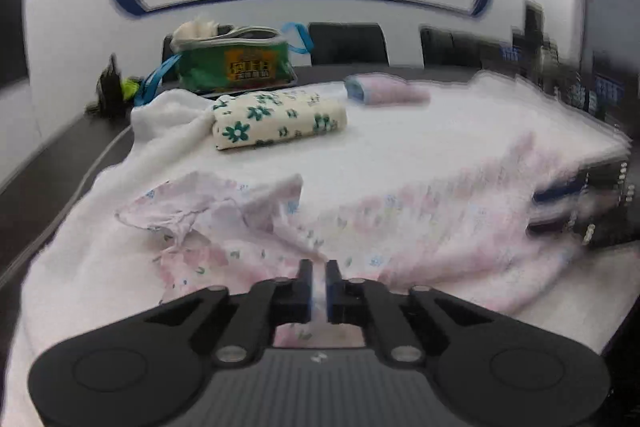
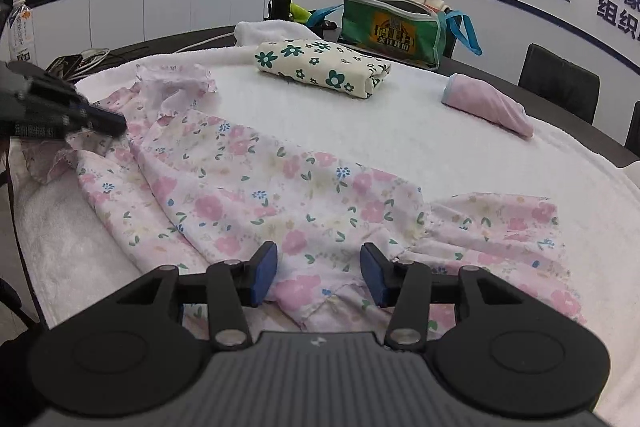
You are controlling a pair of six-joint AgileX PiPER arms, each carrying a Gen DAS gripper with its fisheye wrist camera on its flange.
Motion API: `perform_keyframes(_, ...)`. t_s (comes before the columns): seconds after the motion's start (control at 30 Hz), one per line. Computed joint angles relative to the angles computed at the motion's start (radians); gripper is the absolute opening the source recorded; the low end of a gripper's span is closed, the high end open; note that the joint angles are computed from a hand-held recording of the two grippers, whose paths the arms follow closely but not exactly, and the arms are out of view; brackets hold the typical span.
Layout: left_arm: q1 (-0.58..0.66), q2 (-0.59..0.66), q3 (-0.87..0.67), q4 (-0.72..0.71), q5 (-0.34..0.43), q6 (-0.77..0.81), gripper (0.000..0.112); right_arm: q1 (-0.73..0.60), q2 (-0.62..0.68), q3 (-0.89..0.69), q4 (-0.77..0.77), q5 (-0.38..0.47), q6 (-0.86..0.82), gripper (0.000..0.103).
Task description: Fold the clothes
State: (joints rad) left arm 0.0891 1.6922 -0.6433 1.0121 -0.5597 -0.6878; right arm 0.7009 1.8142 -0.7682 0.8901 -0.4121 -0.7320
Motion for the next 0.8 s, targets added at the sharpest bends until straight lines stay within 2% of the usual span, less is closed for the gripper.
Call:
perform_keyframes(0.03,0.010,-0.013,-0.013,0.058,-0.046,-0.100,0.015,0.003,-0.020,0.008,-0.001,-0.002,-0.001,0.047)
perform_keyframes(0.07,-0.007,-0.020,-0.031,0.077,-0.074,-0.169,0.026,0.003,-0.044,0.018,-0.036,-0.016,0.039,0.047)
perform_keyframes(0.1,-0.039,-0.023,-0.047,0.058,-0.084,-0.205,0.034,-0.001,-0.067,0.030,-0.109,-0.026,0.118,0.047)
perform_keyframes(0.13,-0.092,-0.009,-0.070,0.009,-0.053,-0.200,0.046,-0.017,-0.070,0.016,-0.173,-0.025,0.191,0.047)
perform_keyframes(0.17,-0.155,0.026,-0.108,-0.060,0.007,-0.156,0.046,-0.031,-0.073,-0.006,-0.204,-0.016,0.225,0.047)
perform_keyframes(0.23,-0.266,0.101,-0.197,-0.202,0.122,-0.056,0.046,-0.060,-0.014,-0.111,-0.156,0.028,0.172,0.044)
perform_keyframes(0.3,-0.352,0.184,-0.300,-0.336,0.236,0.044,0.045,-0.077,0.058,-0.234,0.026,0.073,-0.015,0.031)
perform_keyframes(0.37,-0.372,0.259,-0.376,-0.347,0.334,0.009,0.038,-0.112,0.118,-0.334,0.226,0.164,-0.215,0.027)
perform_keyframes(0.4,-0.366,0.287,-0.391,-0.329,0.336,-0.020,0.038,-0.123,0.143,-0.359,0.326,0.181,-0.315,0.024)
perform_keyframes(0.43,-0.351,0.295,-0.378,-0.334,0.299,-0.010,0.038,-0.130,0.168,-0.377,0.407,0.181,-0.390,0.023)
perform_keyframes(0.5,-0.325,0.308,-0.348,-0.365,0.221,0.040,0.037,-0.135,0.186,-0.358,0.474,0.112,-0.419,0.023)
perform_keyframes(0.57,-0.316,0.312,-0.332,-0.384,0.190,0.065,0.037,-0.185,0.145,-0.278,0.410,0.100,-0.289,0.026)
perform_keyframes(0.6,-0.311,0.313,-0.332,-0.367,0.183,0.046,0.038,-0.215,0.123,-0.235,0.338,0.097,-0.189,0.031)
perform_keyframes(0.63,-0.301,0.315,-0.333,-0.334,0.174,0.011,0.038,-0.246,0.092,-0.198,0.293,0.111,-0.089,0.031)
perform_keyframes(0.67,-0.289,0.318,-0.335,-0.295,0.159,-0.032,0.038,-0.266,0.067,-0.158,0.278,0.089,-0.029,0.025)
perform_keyframes(0.7,-0.277,0.319,-0.333,-0.262,0.144,-0.070,0.038,-0.270,0.050,-0.121,0.303,0.030,-0.008,0.022)
perform_keyframes(0.77,-0.263,0.315,-0.326,-0.221,0.123,-0.118,0.038,-0.239,0.031,-0.060,0.406,-0.127,-0.059,0.023)
perform_keyframes(0.8,-0.261,0.313,-0.328,-0.211,0.124,-0.130,0.038,-0.243,0.011,-0.026,0.412,-0.159,-0.064,0.023)
